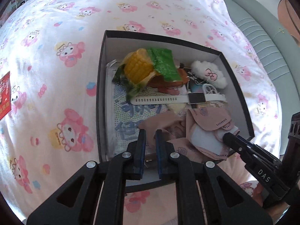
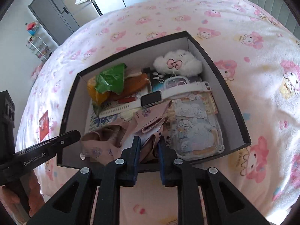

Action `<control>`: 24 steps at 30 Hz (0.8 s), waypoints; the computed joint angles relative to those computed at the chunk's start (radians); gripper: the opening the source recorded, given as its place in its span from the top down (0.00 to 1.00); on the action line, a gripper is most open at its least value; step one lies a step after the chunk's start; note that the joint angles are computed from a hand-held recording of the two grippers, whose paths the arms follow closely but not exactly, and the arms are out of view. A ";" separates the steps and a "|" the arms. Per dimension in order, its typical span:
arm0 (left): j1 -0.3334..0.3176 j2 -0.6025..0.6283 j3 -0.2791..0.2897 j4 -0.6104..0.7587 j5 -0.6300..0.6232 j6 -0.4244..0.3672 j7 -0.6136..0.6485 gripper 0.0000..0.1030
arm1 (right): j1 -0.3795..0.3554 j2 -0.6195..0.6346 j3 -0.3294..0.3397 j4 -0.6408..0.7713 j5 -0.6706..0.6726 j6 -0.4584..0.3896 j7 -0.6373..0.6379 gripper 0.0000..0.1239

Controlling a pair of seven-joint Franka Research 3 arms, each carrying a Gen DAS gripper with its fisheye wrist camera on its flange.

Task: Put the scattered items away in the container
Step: 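Carry the masks in both grippers over the box and lower them inside, then open both grippers to release the masks into the box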

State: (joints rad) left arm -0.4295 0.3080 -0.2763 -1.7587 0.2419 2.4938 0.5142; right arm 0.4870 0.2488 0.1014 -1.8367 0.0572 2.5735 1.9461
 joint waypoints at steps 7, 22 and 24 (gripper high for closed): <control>0.052 0.031 -0.060 0.013 -0.147 0.077 0.156 0.90 | 0.006 -0.034 -0.029 0.000 -0.100 0.018 0.071 0.79; -0.013 0.119 -0.018 0.133 -0.155 -0.087 0.139 0.83 | 0.031 0.063 -0.015 0.108 -0.114 -0.134 -0.014 0.77; -0.004 0.099 -0.026 0.103 -0.157 -0.044 0.147 0.83 | 0.037 0.058 -0.017 0.102 -0.119 -0.123 -0.002 0.77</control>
